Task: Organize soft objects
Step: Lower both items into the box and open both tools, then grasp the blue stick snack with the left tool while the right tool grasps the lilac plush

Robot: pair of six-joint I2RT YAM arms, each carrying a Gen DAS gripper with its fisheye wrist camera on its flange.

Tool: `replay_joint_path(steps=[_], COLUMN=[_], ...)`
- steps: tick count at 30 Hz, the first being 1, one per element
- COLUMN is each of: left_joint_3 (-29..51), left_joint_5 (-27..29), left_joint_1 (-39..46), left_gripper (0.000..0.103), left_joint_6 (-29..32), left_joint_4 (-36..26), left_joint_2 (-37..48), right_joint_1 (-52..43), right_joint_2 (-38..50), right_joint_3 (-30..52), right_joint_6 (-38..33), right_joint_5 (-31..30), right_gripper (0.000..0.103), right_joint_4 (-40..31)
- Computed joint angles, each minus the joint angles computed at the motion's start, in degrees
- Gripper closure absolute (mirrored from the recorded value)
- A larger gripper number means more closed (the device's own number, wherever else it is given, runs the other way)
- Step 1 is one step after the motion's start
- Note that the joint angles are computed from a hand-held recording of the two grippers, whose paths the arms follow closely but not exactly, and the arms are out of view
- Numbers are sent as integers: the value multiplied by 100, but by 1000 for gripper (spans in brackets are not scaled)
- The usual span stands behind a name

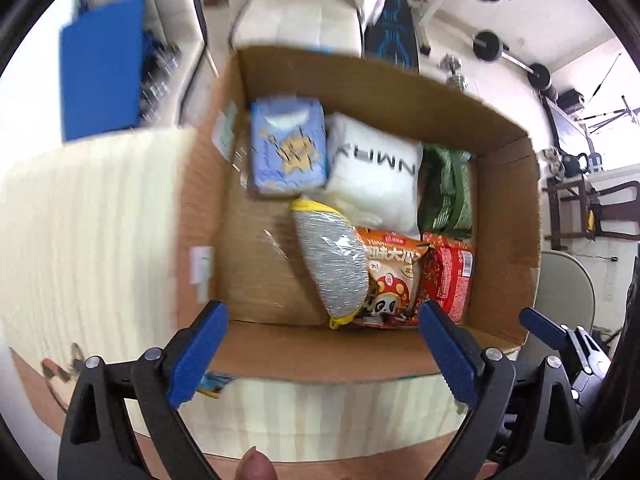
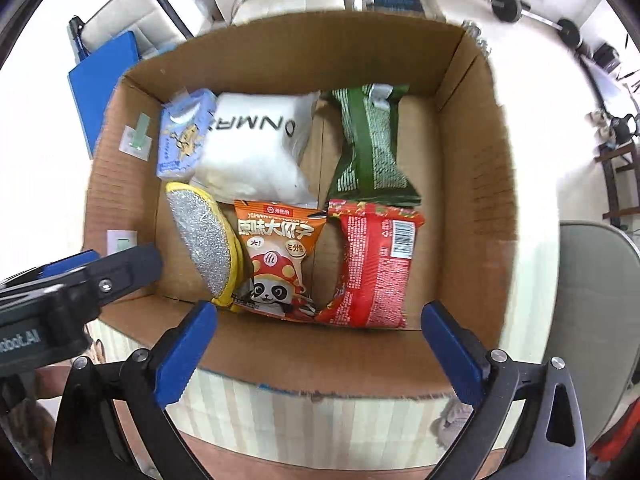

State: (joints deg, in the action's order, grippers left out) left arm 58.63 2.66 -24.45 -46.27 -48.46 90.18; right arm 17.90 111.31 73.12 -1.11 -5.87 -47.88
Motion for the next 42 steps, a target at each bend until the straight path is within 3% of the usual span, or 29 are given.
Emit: replay_joint_path(steps=[8,10,17,23,25,29,32,35,39,41,42], left_joint_3=[547,581,484,-7,-437,-1377,-1632,-1648,-1674,-1564,-1526], left_joint_5=[-1604,-1911,-2512,-3361,-3323,-2598,-2212,-1931,-1779,-1783,-1721], left_joint_1=[-1088,-1371,-2139,-2939,-3018,-2678,-2375,-1976,-1676,-1751,-1775], left_gripper=[6,6,6,6,6,6,6,6,7,8,14], left_joint_6=[-747,-832,-1522,-2537,-2365,-1095,-274,345,881,978,1019], left_joint_4=[-1460,-1560,-2283,-3160,-2805,-1049,172,1083,1936,1921,1908], left_joint_2=[-1348,-1466,-2193,-1785,-1429,-285,896,1883,2466,2585,2621], right_joint_1=[196,237,519,85,-337,-1430,-1916,-2182,-2755,-3074,-3208], right_joint_2=[-1398,-1761,-2884,-3795,-3993,-3878,-3449,-3322,-3055,-2708,-2594], right_joint_3=[-511,-590,-1033,-1782,-2136,-2974,-3373,-3830,-4327,-4429,-4465], right_joint_6=[35,65,481,450,341,232,40,-128,-257,-356,-420], right_joint_5=[-114,-186,-365,-508,-482,-530,-653,-351,-34,77,114], right_gripper=[0,0,0,0,0,0,0,0,0,0,0], right_joint_4=[-344,-509,-610,-473,-376,19,235,744,1538,1856,1981])
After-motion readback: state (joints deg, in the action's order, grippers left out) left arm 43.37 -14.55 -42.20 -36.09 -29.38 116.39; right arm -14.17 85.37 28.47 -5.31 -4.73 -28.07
